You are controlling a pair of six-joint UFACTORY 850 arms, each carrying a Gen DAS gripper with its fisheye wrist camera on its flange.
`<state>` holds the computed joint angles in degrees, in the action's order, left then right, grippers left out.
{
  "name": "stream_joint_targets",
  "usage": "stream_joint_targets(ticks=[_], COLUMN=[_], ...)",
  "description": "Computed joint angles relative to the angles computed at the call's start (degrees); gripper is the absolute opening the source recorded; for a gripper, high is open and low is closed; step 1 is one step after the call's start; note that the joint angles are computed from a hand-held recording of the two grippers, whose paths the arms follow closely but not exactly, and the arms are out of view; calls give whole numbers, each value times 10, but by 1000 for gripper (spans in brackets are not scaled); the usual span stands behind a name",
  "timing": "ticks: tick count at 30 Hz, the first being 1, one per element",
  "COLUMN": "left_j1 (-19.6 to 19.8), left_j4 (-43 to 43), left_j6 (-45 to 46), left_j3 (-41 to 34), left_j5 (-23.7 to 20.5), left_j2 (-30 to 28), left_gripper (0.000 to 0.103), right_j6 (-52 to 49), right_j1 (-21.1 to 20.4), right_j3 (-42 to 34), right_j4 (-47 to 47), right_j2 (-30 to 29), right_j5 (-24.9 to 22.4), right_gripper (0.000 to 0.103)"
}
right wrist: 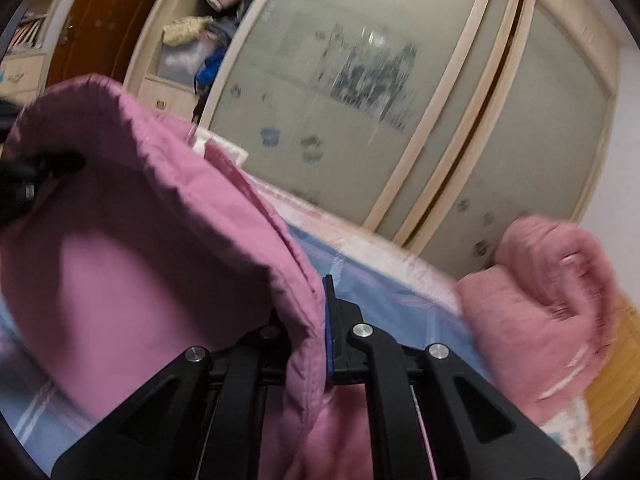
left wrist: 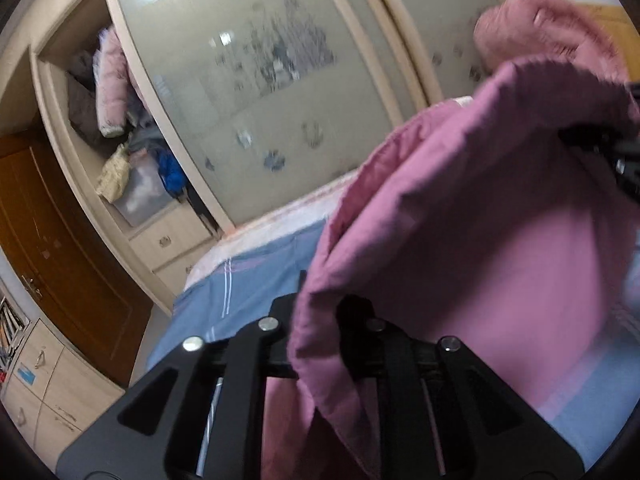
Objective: Fold large clothes
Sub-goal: 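Grasp the jacket hem with both tools and lift it up, then fold the lifted hem over the jacket with both tools and release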
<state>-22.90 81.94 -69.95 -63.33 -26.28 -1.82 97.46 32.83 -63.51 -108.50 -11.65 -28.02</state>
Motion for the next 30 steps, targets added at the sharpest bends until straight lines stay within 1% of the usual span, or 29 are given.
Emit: stream_joint_targets(ticks=[2,4,6,7,9,10,11,12,14,15,16,17,18,19,21,22,23,27,28,30], left_j1=[17,22,23,20,16,14,12,9,3,-1,-4,-5,-5,-3,1,2,2,-3,5,2], left_j4=[-12,-7,15,45,110,150,176,183,210,213,220,235,263,304,327,331,346,434,451,443], left_j6=[9,12,-2,-24,-73,-110,-136,-143,-167,-173,-183,-199,-223,-257,-264,-261,-262,-250,-252,-255], left_j3=[-30,-53,-63,-65,-58,-52,-48,-48,-47,-47,-46,-44,-36,-24,-21,-22,-20,3,-2,-3], left_j5=[13,6,-1,-12,-29,-38,-48,-55,-86,-104,-133,-153,-172,-195,-226,-230,-239,-278,-280,-307], left_j2=[-50,-96,-128,-147,-165,-173,-178,-182,-191,-193,-193,-191,-183,-171,-155,-149,-141,-107,-107,-98], left_gripper=[15,18,22,26,26,26,26,28,37,52,73,84,101,101,101,101,101,101,101,101], right_j6=[-38,-58,-83,-83,-64,-37,-4,10,31,27,22,27,45,76,138,159,189,255,279,323], right_j1=[-17,-21,-26,-27,-28,-27,-28,-28,-29,-29,-28,-29,-31,-33,-42,-44,-45,-45,-47,-52], right_j3=[-56,-87,-115,-121,-127,-125,-121,-120,-116,-117,-116,-115,-111,-100,-76,-66,-51,-5,6,19], right_j4=[51,74,100,101,81,57,27,17,9,18,28,34,25,3,-47,-64,-89,-143,-161,-190], right_j2=[-58,-98,-138,-151,-174,-181,-186,-188,-188,-187,-186,-180,-175,-162,-132,-120,-102,-47,-35,-21], right_j5=[25,30,34,34,32,30,27,25,28,28,22,5,-5,-11,-23,-31,-47,-95,-109,-113], right_gripper=[6,6,6,6,6,8,10,10,14,22,39,51,80,100,101,101,101,101,101,102])
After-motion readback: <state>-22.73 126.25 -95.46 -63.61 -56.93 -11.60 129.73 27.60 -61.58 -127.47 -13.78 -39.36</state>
